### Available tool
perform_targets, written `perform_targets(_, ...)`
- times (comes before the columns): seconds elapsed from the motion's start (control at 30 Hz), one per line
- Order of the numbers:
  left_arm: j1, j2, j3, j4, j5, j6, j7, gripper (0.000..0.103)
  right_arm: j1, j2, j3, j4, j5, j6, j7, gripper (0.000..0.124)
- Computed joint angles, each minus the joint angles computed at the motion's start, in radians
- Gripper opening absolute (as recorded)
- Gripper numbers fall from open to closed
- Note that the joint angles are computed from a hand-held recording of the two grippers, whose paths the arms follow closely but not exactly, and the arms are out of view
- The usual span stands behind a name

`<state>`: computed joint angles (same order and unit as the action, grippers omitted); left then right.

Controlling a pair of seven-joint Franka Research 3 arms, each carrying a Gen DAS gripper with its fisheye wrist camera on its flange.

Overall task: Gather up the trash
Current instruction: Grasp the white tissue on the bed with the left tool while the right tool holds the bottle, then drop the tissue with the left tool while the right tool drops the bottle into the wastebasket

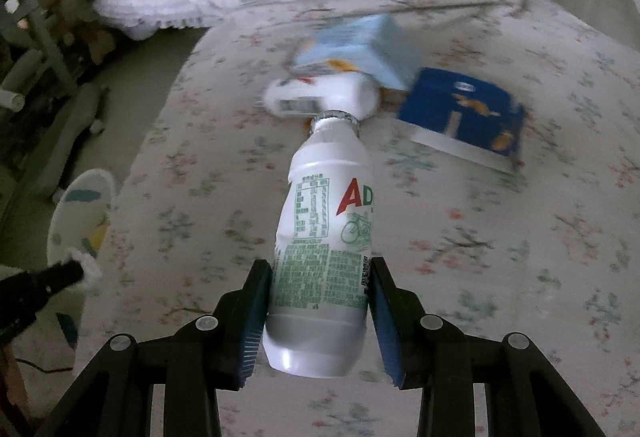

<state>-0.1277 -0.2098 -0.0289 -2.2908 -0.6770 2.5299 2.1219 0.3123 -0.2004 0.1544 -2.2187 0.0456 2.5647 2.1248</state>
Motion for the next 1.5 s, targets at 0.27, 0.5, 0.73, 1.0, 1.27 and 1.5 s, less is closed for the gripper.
perform_targets(0.27, 0.078, 0.006, 0.054, 0.013, -0.026, 0.003, -0.032, 0.008, 0.05, 0.115, 0.016, 0.133, -0.008, -0.001, -0.017, 0.043)
perform_targets(0.5, 0.125, 0.028, 0.06, 0.018, -0.018, 0.013, -0.053, 0.008, 0.105, 0.224, 0.009, 0.259, -0.017, -0.011, -0.026, 0.043)
perform_targets(0.73, 0.178, 0.045, 0.033, 0.02, 0.145, 0.053, -0.201, 0.025, 0.164, 0.334, 0.002, 0.391, -0.008, -0.03, -0.061, 0.042)
perform_targets(1.0, 0.228, 0.05, 0.035, 0.013, 0.389, 0.046, -0.413, 0.081, 0.226, 0.448, -0.013, 0.526, -0.014, -0.074, -0.066, 0.042)
perform_targets(1.27, 0.237, 0.035, 0.063, -0.006, 0.423, 0.045, -0.421, 0.083, 0.278, 0.569, -0.022, 0.674, -0.014, -0.115, -0.087, 0.041)
perform_targets(1.5, 0.244, 0.017, 0.071, -0.025, 0.417, 0.054, -0.42, 0.083, 0.318, 0.694, -0.026, 0.837, 0.007, -0.159, -0.126, 0.041)
